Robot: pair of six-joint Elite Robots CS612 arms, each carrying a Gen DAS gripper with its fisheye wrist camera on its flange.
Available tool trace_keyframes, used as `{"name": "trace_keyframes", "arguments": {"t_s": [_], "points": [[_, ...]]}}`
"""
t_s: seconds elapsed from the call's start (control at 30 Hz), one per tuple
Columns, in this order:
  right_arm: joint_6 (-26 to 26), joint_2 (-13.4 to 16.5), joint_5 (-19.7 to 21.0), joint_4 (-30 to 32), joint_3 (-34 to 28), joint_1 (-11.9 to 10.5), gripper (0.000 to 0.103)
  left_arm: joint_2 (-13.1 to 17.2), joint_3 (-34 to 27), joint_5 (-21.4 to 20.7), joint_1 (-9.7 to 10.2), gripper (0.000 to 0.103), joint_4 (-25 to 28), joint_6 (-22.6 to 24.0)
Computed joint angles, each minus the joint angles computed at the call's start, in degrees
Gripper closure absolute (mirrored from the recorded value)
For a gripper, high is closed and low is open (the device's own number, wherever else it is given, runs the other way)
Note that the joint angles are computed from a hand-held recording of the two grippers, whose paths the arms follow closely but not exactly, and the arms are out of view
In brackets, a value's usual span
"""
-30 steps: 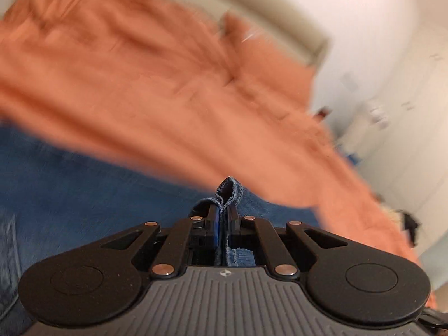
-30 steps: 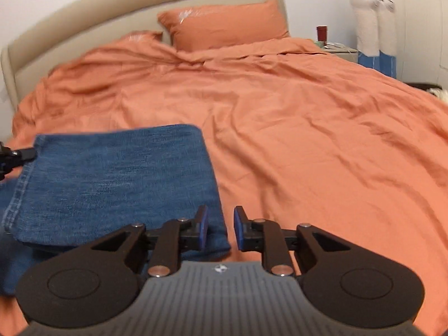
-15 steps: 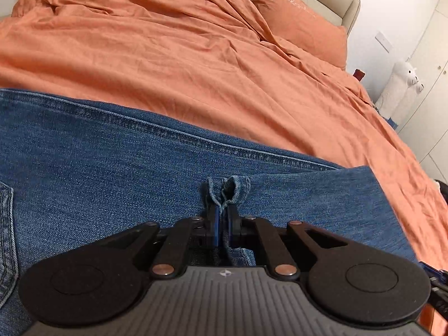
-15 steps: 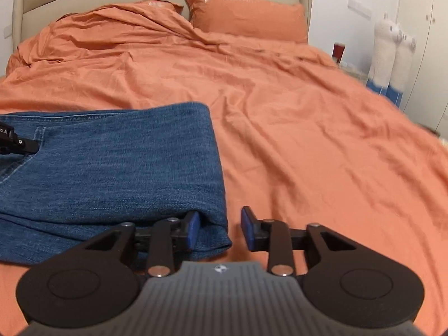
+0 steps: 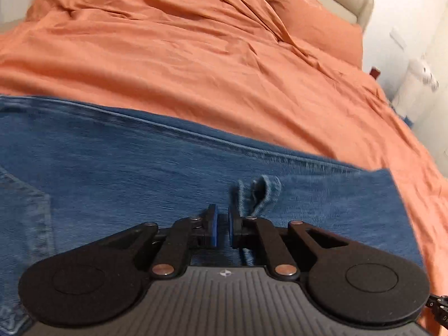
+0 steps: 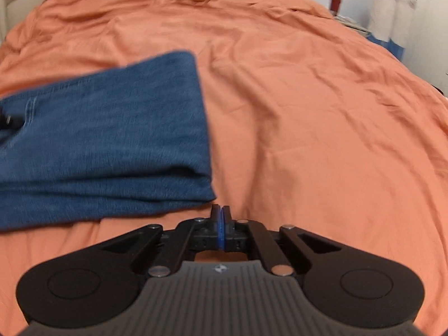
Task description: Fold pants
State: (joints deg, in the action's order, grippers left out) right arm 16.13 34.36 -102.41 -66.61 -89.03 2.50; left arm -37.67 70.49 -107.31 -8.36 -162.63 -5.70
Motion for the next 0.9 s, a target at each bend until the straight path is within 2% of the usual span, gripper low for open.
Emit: {"name": "trace_keyframes", "arguments": {"t_s": [0.1,0.2,0.33,0.37,0.43,0.57,0.73,0.83,0.9], "points": [[-0.24,0.32,-0.84,-3.33,-1.02,0.6,0.103,-1.52,1.55,1.13,0.78,0.095,-2.77,-3.49],[-1.6,-0.06,-0.36,-6.89,-0.56,1.44,0.103,-3.78,3.97,3.87,1.52,0.077,-5.56,-6.56],[-4.69,-1.63,4.12,-10.74,2.17,2.65,0.103,-6.19,6.89,10.3,2.63,0.06,-10.18,-13.39],[-6.32,-2.1,4.71,-11.82,3.2,3.15,0.103,-6.58,7.58,12.16,2.99,0.053,-11.6,-15.92],[-9.15,-2.91,6.16,-13.83,5.01,4.09,0.103,-7.28,9.14,15.57,4.03,0.047,-14.53,-22.87],[-13.1,-4.61,8.63,-16.74,8.91,5.63,0.1,-7.88,11.22,20.45,6.35,0.047,-17.68,-38.11],[-13.64,-6.36,12.11,-18.21,13.89,6.18,0.1,-7.89,11.7,27.47,7.89,0.043,-15.02,-50.35],[-14.47,-7.64,12.43,-18.76,17.3,6.36,0.099,-7.32,11.11,27.63,9.09,0.042,-10.96,-58.63],[-14.06,-8.48,13.37,-19.12,19.55,6.25,0.099,-6.29,10.08,25.2,10.06,0.037,-8.98,-63.17]]}}
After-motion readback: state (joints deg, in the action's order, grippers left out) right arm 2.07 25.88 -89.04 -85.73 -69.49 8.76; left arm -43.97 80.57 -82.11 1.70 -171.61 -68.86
